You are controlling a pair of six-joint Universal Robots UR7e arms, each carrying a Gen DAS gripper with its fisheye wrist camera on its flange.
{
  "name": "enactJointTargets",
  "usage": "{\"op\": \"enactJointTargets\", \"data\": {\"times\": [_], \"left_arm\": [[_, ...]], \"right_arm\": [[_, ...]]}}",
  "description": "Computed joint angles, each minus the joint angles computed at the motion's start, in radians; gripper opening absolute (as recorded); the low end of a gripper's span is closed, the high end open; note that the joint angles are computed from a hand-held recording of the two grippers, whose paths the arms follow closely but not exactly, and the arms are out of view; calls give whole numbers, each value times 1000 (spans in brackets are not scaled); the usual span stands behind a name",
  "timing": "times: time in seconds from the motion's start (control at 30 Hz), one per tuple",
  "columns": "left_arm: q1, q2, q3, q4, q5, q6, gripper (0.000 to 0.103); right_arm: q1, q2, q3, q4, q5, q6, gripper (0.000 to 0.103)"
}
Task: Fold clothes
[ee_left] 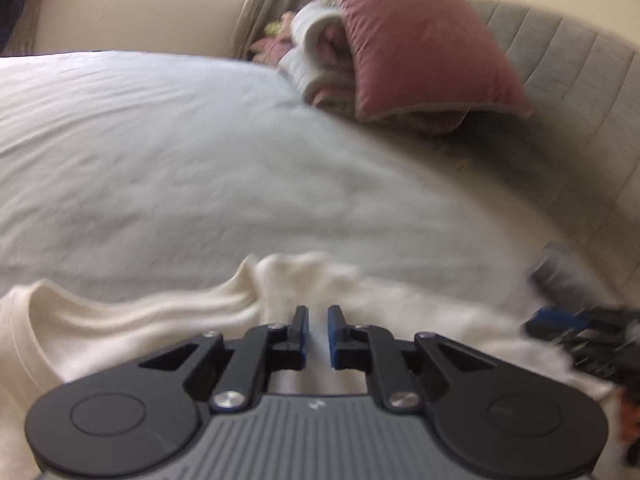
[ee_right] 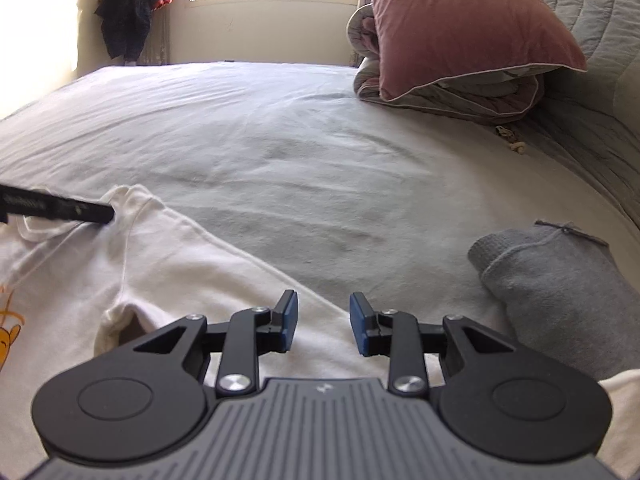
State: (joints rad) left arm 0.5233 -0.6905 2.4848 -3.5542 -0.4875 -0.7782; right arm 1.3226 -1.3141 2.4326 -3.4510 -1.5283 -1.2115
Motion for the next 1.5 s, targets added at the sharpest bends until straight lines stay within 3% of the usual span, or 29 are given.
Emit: {"op": "enactJointTargets", "data": {"times": [0.07,0.13,0.2,0.27,0.33,0.53,0.6,0.73,0.93,1.03,1.3,1.5], "left_arm": [[2,16,2,-38,12,-13,4],[-2,-7,1,11,16,-85,4],[-28,-37,3,118,30,-170,10],[-63,-66,8,236,42,-255,27],[-92,-89,7,333,39,-323,34],[-176,-165,8,569,-35,-493,41],[-214,-206,4,700,-65,-591,44],[-301,-270,5,901,-111,-768,60],[-420,-361,10,1115,-208,-945,65],[-488,-396,7,1228,-245,-1036,72],[-616,-392,39,1275,-335,-1168,84],[-634,-344,27,1280,-358,-1160,84]], "right_arm": [[4,1,7,-8,-12,-13,32],[9,-15,13,6,-18,-11,33],[13,-33,22,12,-24,-13,33],[23,-50,33,5,-42,-15,33],[38,-62,45,-13,-72,-20,36],[88,-151,75,7,-138,27,41],[105,-193,88,22,-158,48,43],[138,-273,114,61,-195,83,51],[152,-407,165,153,-195,146,61],[160,-454,190,181,-208,156,63],[128,-523,260,197,-191,207,73],[30,-480,327,87,-166,158,73]]}}
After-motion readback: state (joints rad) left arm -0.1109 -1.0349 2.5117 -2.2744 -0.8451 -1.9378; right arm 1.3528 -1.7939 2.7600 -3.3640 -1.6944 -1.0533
